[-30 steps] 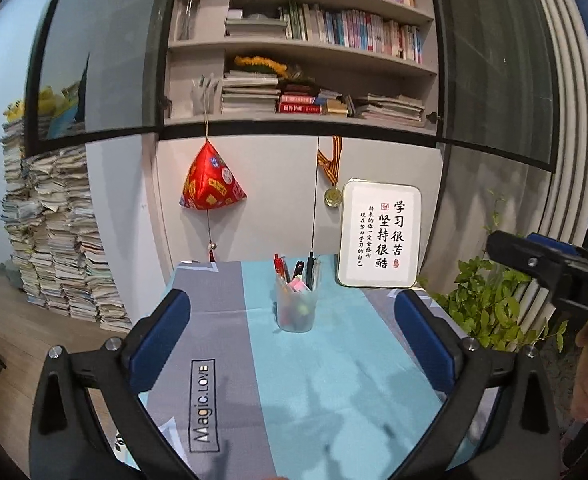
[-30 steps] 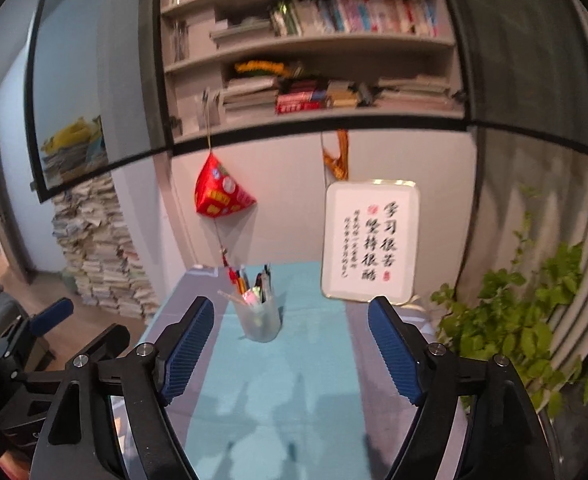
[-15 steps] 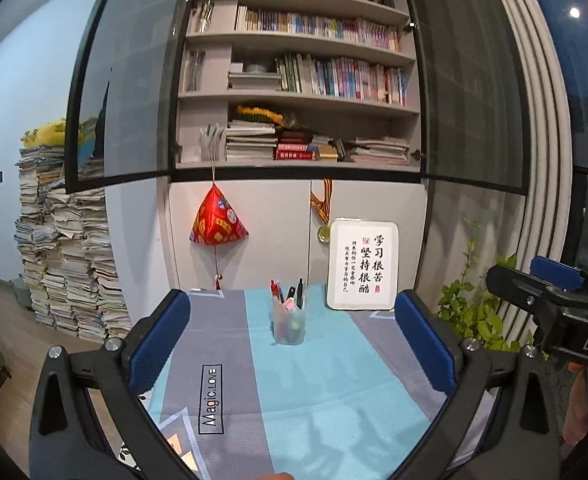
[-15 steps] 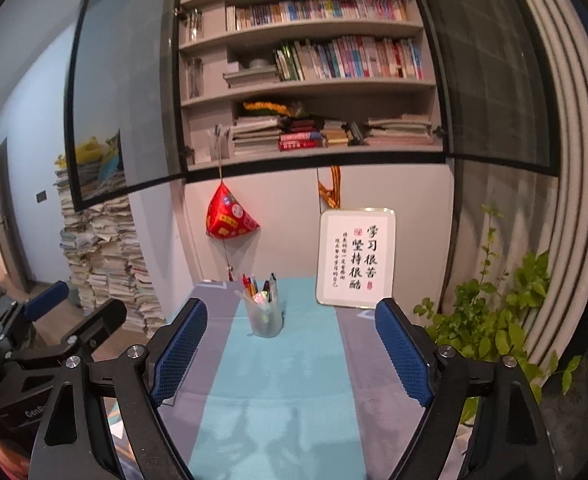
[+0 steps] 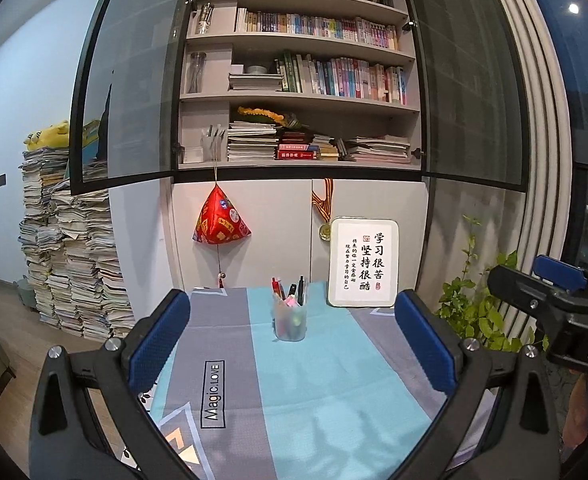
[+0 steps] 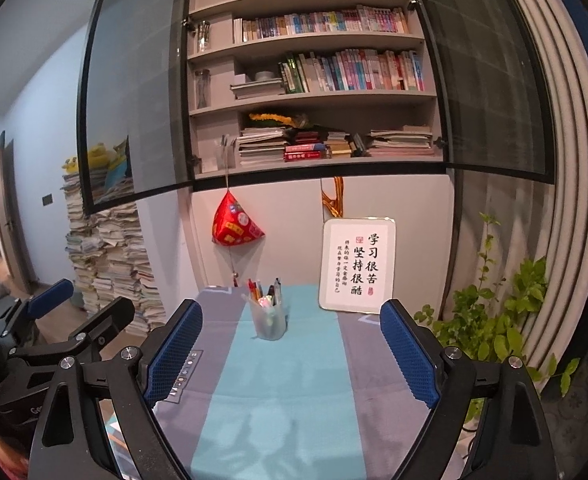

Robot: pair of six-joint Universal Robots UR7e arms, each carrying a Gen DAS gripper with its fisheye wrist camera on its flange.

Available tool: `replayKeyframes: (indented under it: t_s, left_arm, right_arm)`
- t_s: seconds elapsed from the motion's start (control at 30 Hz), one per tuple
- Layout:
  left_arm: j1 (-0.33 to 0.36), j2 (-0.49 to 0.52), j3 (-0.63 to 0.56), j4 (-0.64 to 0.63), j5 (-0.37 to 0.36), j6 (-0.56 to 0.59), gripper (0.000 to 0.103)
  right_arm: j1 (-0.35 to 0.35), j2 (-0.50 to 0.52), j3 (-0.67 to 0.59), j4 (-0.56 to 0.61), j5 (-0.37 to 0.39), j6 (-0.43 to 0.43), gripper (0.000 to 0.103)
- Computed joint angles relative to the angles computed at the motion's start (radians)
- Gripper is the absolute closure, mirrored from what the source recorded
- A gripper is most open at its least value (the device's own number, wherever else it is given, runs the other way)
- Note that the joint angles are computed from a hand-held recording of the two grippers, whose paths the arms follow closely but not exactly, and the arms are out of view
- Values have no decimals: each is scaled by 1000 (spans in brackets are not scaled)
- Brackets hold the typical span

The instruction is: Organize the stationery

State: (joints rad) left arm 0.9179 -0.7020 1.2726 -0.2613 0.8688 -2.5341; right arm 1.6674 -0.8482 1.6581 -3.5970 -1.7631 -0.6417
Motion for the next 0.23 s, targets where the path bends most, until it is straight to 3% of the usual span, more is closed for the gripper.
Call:
replayKeyframes:
  t_s: [0.23]
  left_arm:
    - [-1,8,-10,2,-12,6,1]
  right_arm:
    - [-3,6,-10,15,-2,20,12]
